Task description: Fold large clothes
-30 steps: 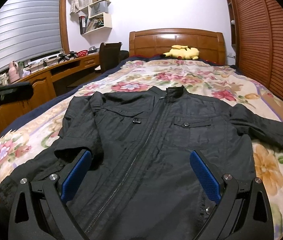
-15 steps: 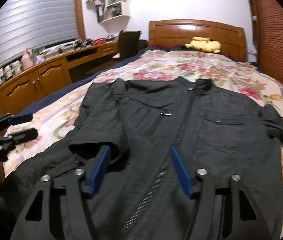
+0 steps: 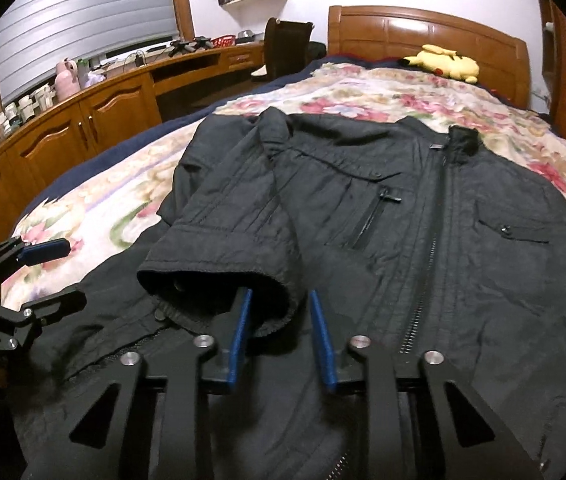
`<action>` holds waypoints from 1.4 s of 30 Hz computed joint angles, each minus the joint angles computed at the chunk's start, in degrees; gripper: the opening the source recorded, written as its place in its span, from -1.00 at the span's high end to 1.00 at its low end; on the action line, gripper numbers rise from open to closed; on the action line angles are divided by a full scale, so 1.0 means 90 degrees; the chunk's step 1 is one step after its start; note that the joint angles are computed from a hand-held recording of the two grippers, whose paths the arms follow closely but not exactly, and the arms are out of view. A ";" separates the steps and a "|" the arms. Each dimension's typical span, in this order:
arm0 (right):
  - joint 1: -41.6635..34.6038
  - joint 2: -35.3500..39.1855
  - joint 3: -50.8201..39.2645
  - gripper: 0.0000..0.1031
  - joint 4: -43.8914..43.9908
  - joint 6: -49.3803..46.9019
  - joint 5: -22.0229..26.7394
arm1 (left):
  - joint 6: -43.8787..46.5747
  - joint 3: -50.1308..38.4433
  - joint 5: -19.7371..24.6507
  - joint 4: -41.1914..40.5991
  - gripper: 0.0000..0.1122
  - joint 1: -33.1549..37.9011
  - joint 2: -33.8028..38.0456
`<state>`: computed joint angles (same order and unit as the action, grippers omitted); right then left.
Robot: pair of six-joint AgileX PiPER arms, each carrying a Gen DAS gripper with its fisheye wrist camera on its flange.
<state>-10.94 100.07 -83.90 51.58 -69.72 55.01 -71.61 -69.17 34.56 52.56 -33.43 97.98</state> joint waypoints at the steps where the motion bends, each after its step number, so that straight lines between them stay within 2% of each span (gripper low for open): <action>1: 0.0001 0.0045 -0.0078 0.57 -0.0041 0.0037 0.0041 | -0.0086 0.0042 -0.0032 0.0079 -0.39 -0.0002 0.0000; 7: 0.0043 -0.0076 0.0035 0.91 0.0184 -0.0140 -0.0025 | -0.0734 0.0229 0.0054 0.0701 -0.39 -0.0152 0.0008; 11: -0.0240 -0.0455 0.0603 0.94 0.0864 -0.0852 0.0040 | -0.1068 0.0380 0.0057 0.1114 -0.39 -0.0257 -0.0087; 15: -0.0696 -0.0795 0.0997 0.95 0.1567 -0.1439 0.0186 | -0.1067 0.0534 -0.0300 0.1012 -0.39 -0.0065 -0.0215; 19: -0.1246 -0.1030 0.1138 0.95 0.1864 -0.1637 0.0431 | -0.1247 0.0704 -0.0578 0.1075 -0.39 0.0066 -0.0346; 22: -0.1715 -0.1216 0.1250 0.95 0.1940 -0.1803 0.0525 | -0.1405 0.0730 -0.0565 0.1206 -0.39 0.0018 -0.0364; 26: -0.2141 -0.1437 0.1519 0.95 0.1911 -0.2032 0.0285 | -0.1569 0.0757 -0.0420 0.1450 -0.39 -0.0116 -0.0376; 33: -0.2316 -0.1735 0.2000 0.95 0.1477 -0.2050 -0.0619 | -0.1729 0.0806 -0.0406 0.1641 -0.39 -0.0154 -0.0456; 40: -0.2270 -0.1853 0.1938 0.95 0.1052 -0.1432 -0.0774 | -0.1736 0.0749 -0.0277 0.1725 -0.39 -0.0264 -0.0422; 42: -0.2397 -0.1814 0.1703 0.95 0.1044 -0.1257 -0.0379 | -0.1742 0.0752 -0.0282 0.1739 -0.39 -0.0274 -0.0435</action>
